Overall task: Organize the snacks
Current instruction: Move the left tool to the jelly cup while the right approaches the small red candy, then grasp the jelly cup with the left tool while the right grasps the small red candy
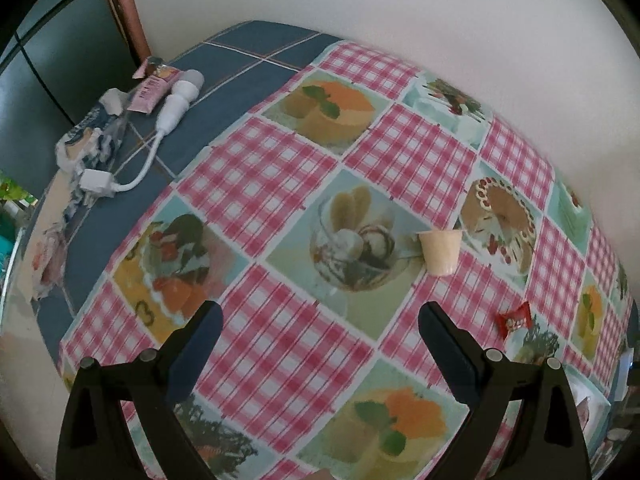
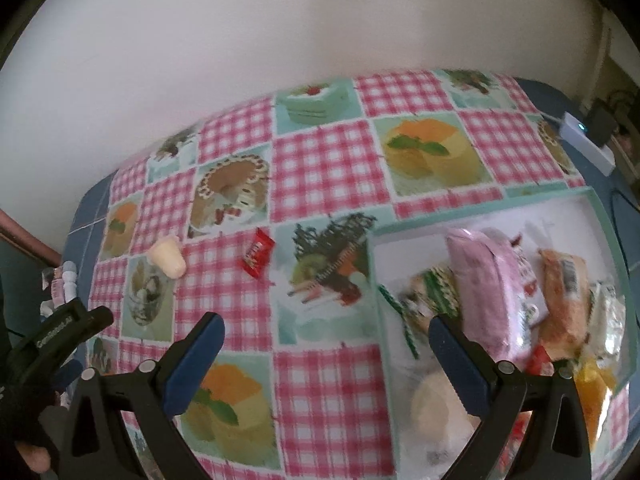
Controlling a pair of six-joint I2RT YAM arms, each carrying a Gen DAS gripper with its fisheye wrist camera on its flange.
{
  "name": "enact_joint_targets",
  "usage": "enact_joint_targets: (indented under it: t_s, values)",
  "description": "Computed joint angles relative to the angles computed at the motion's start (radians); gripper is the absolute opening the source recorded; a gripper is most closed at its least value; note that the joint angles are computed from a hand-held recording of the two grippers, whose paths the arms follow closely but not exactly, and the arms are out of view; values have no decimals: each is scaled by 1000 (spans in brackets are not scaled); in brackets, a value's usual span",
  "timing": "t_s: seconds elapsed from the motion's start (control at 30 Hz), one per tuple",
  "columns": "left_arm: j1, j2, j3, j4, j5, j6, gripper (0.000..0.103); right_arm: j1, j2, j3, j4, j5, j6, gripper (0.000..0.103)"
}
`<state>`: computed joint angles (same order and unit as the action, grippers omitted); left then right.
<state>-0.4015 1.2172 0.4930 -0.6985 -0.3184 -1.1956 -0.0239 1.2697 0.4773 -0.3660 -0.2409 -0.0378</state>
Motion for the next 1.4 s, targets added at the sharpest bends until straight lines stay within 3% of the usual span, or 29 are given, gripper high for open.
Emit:
enact_joint_targets:
  t_s: [0.33, 0.7, 0.83, 1.03, 1.1, 1.23, 1.3, 1.4]
  values:
    - [81, 96, -15, 235, 28, 157, 98, 163, 150, -21, 230, 7, 83, 102]
    - [93, 311, 4, 510, 30, 249, 98, 207, 410, 26, 461, 5, 142, 78]
    - [81, 401, 49, 562, 38, 273, 97, 228, 486, 50, 508, 15, 160, 76]
    - [51, 513, 113, 597, 10, 300, 82, 259, 540, 60, 572, 56, 159, 62]
    - [49, 541, 120, 616, 9, 306, 73, 262, 547, 61, 586, 60, 157, 53]
    - [53, 587, 130, 635, 5, 302, 57, 277, 564, 64, 616, 83, 157, 47]
    - [48, 594, 138, 621, -23, 302, 45, 279, 566, 63, 623, 89, 155, 40]
    - [57, 584, 118, 644, -13, 308, 45, 277, 568, 61, 630, 79, 150, 29]
